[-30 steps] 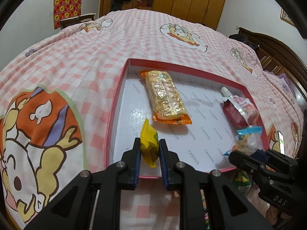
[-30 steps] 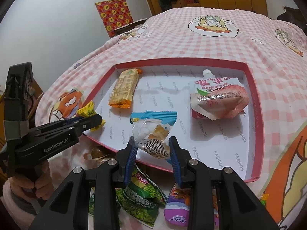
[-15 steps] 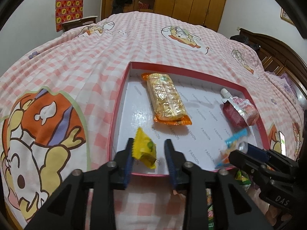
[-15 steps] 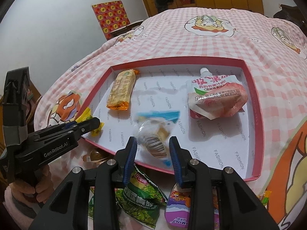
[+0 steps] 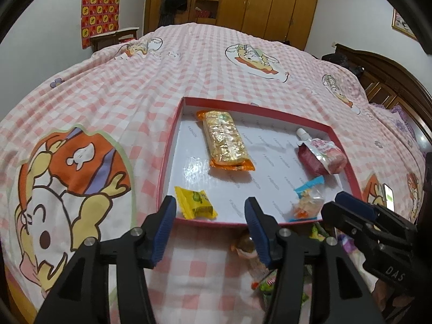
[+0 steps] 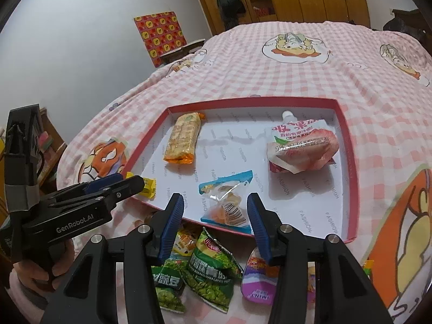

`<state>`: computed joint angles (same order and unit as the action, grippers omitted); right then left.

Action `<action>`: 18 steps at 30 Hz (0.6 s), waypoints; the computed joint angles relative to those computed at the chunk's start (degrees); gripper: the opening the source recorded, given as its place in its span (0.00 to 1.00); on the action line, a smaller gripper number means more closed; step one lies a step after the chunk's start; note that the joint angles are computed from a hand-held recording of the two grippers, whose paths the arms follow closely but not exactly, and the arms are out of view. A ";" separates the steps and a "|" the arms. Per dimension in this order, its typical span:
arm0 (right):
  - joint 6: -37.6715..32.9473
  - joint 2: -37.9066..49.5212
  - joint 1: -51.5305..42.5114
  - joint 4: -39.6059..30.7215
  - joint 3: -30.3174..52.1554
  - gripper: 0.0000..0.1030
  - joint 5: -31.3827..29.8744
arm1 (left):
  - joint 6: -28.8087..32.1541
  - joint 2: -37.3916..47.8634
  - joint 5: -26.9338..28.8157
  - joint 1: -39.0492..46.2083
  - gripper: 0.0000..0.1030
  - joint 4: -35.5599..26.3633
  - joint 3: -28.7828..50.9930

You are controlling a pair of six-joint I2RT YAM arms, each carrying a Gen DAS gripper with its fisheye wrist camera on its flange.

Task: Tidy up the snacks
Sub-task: 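Release the yellow candy and clear candy bag into the box, then grasp the green pea bag with the left tool while the right tool grasps the purple tin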

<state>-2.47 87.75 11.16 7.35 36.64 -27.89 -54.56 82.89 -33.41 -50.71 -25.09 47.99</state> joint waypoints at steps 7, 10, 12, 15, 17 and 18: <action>-1.30 -4.25 -2.32 -1.61 -2.61 0.49 -1.64 | -2.05 -1.79 0.38 -3.23 0.55 -2.07 -0.11; -2.72 -6.35 -3.60 -2.67 -3.99 0.49 -2.22 | -3.44 -1.91 0.03 -4.74 0.55 -2.92 -0.09; -3.39 -7.29 -4.39 -3.23 -4.74 0.49 -2.35 | -4.22 -1.66 0.03 -5.71 0.55 -3.34 0.05; -4.42 -8.65 -6.03 -4.10 -5.95 0.49 -3.32 | -4.42 -1.20 1.17 -6.48 0.55 -2.98 -0.10; -5.32 -9.56 -7.23 -4.44 -6.93 0.49 -3.96 | -4.65 -0.88 1.71 -6.75 0.55 -2.81 -0.09; -5.83 -10.01 -7.76 -4.77 -7.35 0.49 -4.20 | -4.88 -0.66 1.92 -6.98 0.55 -2.65 -0.10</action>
